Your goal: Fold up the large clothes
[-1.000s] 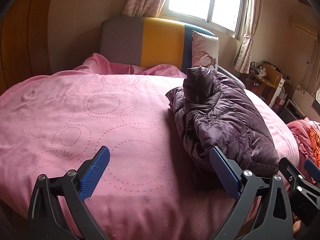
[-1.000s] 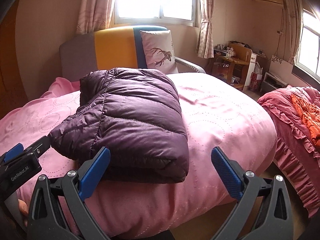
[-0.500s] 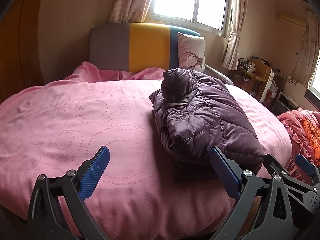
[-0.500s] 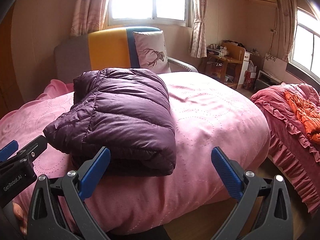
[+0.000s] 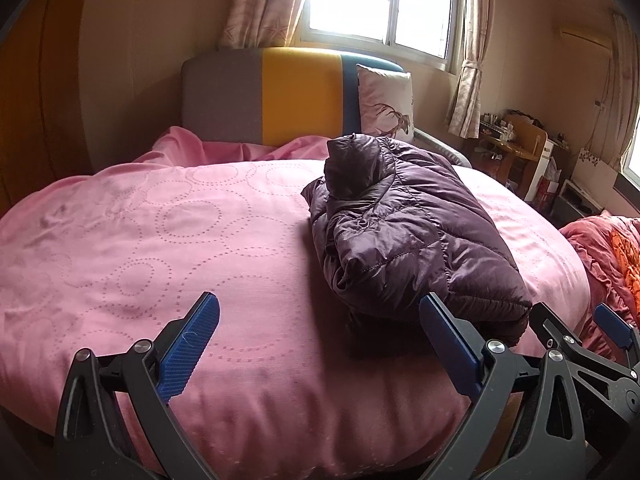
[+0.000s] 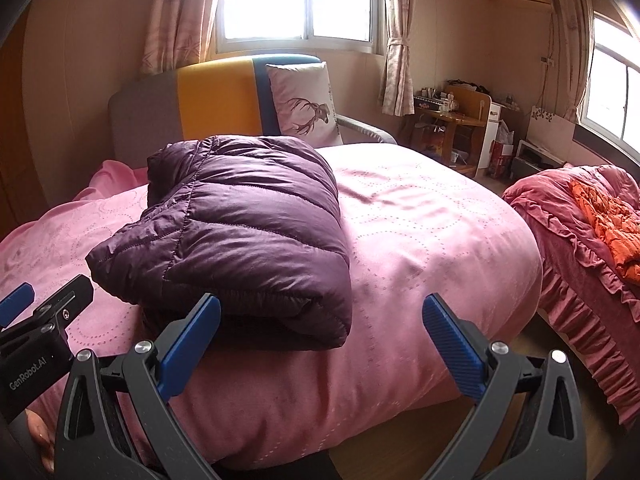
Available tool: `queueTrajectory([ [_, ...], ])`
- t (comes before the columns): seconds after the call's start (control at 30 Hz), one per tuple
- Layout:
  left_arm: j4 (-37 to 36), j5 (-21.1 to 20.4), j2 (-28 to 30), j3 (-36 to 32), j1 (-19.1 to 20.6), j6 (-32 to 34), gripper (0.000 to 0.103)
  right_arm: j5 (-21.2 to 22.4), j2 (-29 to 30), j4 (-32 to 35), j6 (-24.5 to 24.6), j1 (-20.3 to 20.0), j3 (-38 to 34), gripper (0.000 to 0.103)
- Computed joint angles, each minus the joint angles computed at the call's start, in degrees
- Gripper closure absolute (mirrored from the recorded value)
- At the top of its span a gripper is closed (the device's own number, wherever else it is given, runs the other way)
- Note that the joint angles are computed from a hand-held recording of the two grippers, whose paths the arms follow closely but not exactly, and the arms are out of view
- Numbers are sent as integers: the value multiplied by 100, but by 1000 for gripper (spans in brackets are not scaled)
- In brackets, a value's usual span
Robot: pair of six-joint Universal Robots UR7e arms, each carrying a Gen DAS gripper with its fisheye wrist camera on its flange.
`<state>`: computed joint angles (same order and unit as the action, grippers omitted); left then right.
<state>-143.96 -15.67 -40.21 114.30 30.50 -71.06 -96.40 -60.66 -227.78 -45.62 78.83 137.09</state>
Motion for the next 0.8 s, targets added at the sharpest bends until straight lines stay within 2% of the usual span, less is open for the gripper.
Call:
queueTrajectory([
  [0.2,433,36,-10,-66,8,-288,4,-23,40,35,20,-5,-33,2],
  [0.8,346,-85,43,-75,59,-122,4,-56,88,191,57,-48,-71,2],
])
